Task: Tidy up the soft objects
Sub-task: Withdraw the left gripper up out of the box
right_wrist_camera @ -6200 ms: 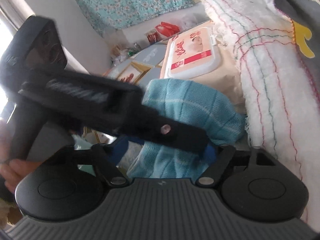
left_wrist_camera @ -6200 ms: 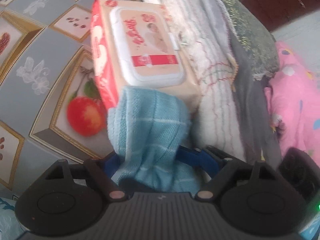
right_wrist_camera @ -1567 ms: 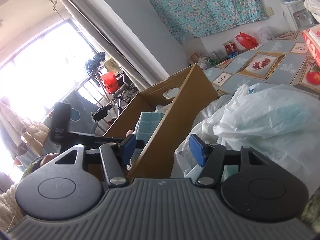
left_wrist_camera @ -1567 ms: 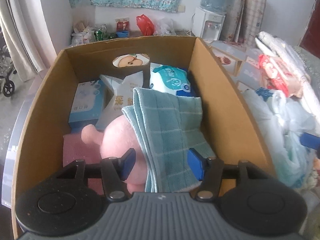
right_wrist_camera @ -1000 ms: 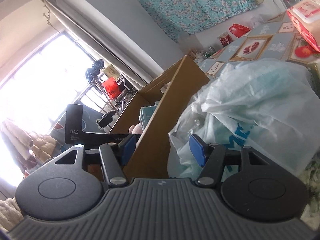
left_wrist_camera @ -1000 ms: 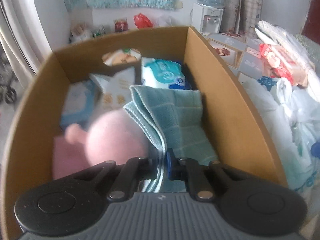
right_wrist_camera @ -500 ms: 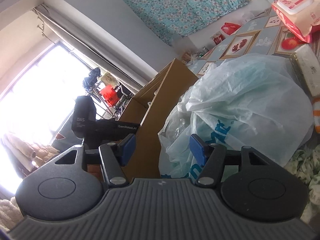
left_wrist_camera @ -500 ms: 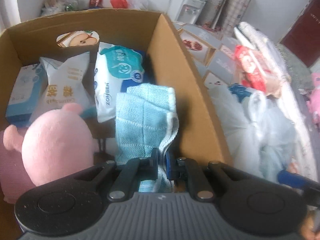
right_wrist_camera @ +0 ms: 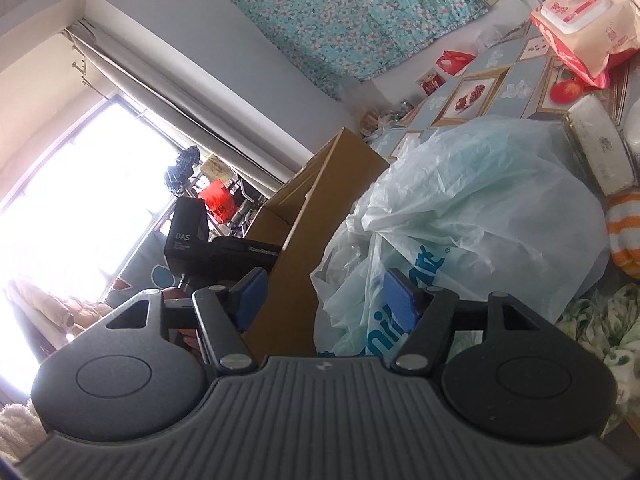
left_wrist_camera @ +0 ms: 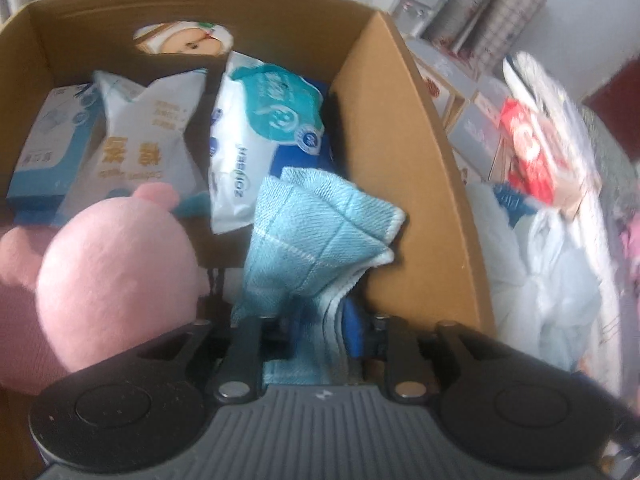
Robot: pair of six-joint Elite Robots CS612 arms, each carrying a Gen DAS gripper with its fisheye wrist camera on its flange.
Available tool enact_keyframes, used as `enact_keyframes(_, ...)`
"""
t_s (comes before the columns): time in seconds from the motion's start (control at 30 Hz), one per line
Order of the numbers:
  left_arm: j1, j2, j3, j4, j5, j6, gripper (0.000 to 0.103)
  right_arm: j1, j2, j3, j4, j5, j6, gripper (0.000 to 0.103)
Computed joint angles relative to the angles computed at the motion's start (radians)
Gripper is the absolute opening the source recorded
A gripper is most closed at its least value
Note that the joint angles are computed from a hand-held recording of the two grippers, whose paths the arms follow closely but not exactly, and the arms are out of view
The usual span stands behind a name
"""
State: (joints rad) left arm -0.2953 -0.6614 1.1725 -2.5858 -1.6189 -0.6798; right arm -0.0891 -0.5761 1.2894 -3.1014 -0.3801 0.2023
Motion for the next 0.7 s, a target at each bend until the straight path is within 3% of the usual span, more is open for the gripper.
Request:
enact_keyframes(0.03, 0.002, -0.007, 0.015, -0.023, -0.005, -0.019, 0.04, -0.001, 0.0, 0.001, -0.017, -0.001, 0.011, 0.067)
enact_keyframes(0.07, 0.004, -0.015, 0.031, -0.052, -0.008, -0.04, 0.056, -0.002, 0.0, 0.003, -0.03, -0.001, 0.02, 0.067)
enact_keyframes(0.1, 0.006, -0.02, 0.045, -0.082, -0.015, -0.056, 0.066, -0.004, 0.0, 0.004, -0.041, 0.002, 0.026, 0.068)
enact_keyframes(0.33, -0.012, -0.071, 0.114, -0.195, 0.049, -0.061, 0.067, -0.014, -0.006, 0.027, -0.129, 0.01, 0.082, 0.07)
enact_keyframes(0.43, -0.031, -0.101, 0.153, -0.256, 0.103, -0.032, 0.076, -0.021, -0.008, 0.036, -0.193, 0.009, 0.126, 0.07)
enact_keyframes(0.7, -0.124, -0.206, 0.294, -0.461, 0.326, 0.064, 0.093, -0.066, -0.024, 0.085, -0.463, -0.051, 0.316, 0.073)
